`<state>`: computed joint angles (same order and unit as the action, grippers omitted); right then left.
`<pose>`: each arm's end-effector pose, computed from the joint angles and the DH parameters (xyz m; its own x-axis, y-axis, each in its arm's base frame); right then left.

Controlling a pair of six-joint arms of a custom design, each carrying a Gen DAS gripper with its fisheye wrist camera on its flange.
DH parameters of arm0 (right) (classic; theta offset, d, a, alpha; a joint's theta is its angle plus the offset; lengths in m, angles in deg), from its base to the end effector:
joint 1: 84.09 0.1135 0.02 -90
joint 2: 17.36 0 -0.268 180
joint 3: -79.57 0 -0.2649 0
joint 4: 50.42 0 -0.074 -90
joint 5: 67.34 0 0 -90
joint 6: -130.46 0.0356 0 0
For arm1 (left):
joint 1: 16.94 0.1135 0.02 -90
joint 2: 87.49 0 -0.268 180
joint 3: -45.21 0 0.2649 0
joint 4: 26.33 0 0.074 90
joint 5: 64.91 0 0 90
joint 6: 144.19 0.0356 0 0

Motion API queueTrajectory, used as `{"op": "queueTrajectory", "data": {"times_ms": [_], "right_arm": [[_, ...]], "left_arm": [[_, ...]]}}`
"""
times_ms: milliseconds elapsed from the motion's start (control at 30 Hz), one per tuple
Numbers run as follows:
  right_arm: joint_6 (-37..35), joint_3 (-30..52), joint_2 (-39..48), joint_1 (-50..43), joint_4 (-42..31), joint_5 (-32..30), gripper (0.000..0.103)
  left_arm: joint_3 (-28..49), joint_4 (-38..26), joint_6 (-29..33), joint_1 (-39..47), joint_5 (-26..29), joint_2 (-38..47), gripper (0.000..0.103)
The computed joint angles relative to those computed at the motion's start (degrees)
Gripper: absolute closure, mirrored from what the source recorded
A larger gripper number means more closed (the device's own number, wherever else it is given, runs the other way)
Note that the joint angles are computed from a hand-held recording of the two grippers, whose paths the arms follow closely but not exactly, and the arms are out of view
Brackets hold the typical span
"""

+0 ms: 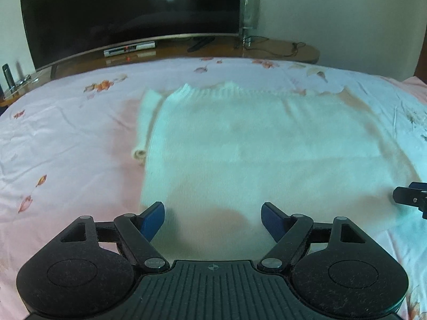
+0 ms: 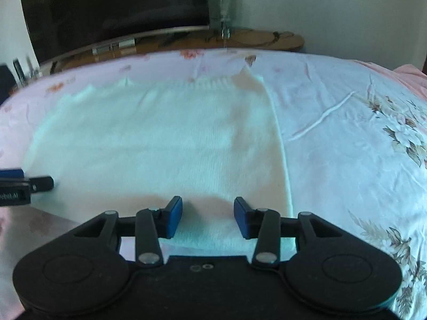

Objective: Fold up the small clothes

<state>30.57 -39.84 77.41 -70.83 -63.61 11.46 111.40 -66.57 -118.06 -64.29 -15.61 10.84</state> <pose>0.3247 0.0836 0.1516 -0.6448 -0.3251 -0.6917 -0.4708 0.8819 0.0245 0.2296 -0.2150 0.1415 -0.6649 -0.2828 -0.6913 -0.3931 0.9195 0.0020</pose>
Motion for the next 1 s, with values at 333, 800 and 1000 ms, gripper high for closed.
{"op": "queueTrajectory", "data": {"times_ms": [333,800,1000], "right_arm": [[2.19,11.96,8.93,0.07,0.45,-0.35,0.065],[0.61,39.48,31.22,1.82,-4.39,4.83,0.064],[0.84,37.21,29.43,1.64,-3.82,3.56,0.063]], "left_arm": [[7.28,5.8,12.1,9.6,0.2,4.99,0.024],[15.27,11.8,19.38,22.86,5.74,15.93,0.022],[16.15,9.26,21.63,21.18,3.6,15.72,0.022]]}}
